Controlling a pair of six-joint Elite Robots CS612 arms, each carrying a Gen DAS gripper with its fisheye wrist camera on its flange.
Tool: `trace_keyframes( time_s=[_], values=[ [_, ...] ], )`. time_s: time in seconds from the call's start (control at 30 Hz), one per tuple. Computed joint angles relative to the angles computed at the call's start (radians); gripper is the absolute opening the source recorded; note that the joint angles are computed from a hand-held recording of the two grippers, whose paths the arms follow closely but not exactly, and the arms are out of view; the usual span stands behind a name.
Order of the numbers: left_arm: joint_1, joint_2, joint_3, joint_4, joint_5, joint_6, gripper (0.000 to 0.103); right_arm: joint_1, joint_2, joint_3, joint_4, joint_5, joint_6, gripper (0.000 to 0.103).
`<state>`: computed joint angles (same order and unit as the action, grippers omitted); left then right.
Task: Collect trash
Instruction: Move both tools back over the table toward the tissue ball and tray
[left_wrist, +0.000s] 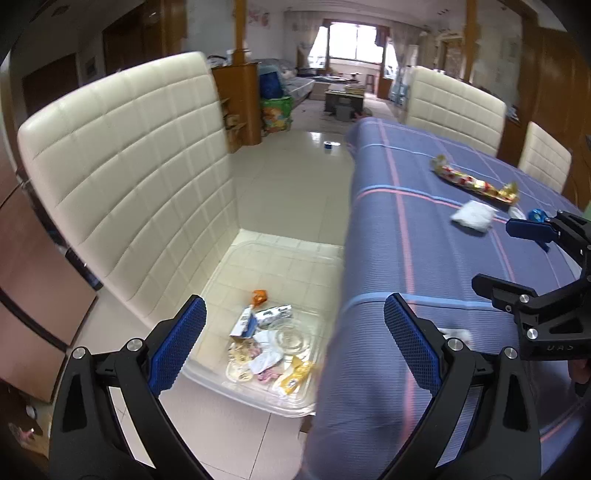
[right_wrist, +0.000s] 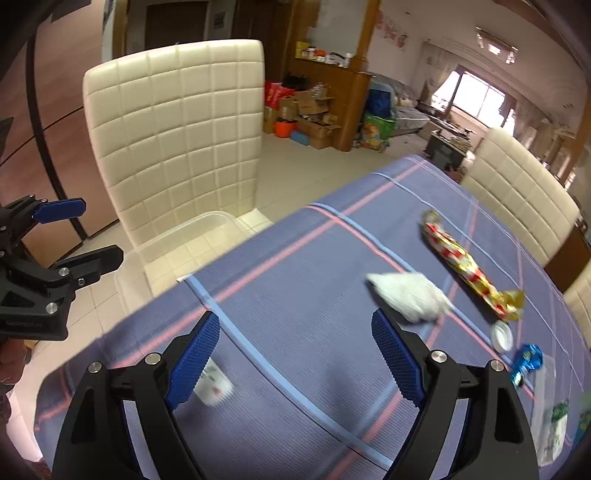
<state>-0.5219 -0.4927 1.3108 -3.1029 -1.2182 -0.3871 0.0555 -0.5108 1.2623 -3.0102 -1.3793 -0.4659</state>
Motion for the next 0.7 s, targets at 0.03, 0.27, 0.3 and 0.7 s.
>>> trace_keyframes(
  time_s=[0.03,0.27,0.3,0.7],
  values=[
    [-0.008,0.002,-0.009,0.003,-0.003,0.015,0.096,-0.008,-0.007,0.016,-0.020,-0.010,0.011,0.082],
    [-0.056,0.036,-0.113,0.065,-0.034,0.117,0.098,-0.078,-0.036,0.082,-0.087,-0.062,0.104,0.082],
    [-0.061,0.042,-0.129,0.073,-0.044,0.129,0.099,-0.092,-0.040,0.088,-0.086,-0.071,0.125,0.082],
    [-0.108,0.165,-0.418,0.273,-0.108,0.251,0.099,-0.208,-0.036,0.101,-0.087,-0.163,0.285,0.082]
  ],
)
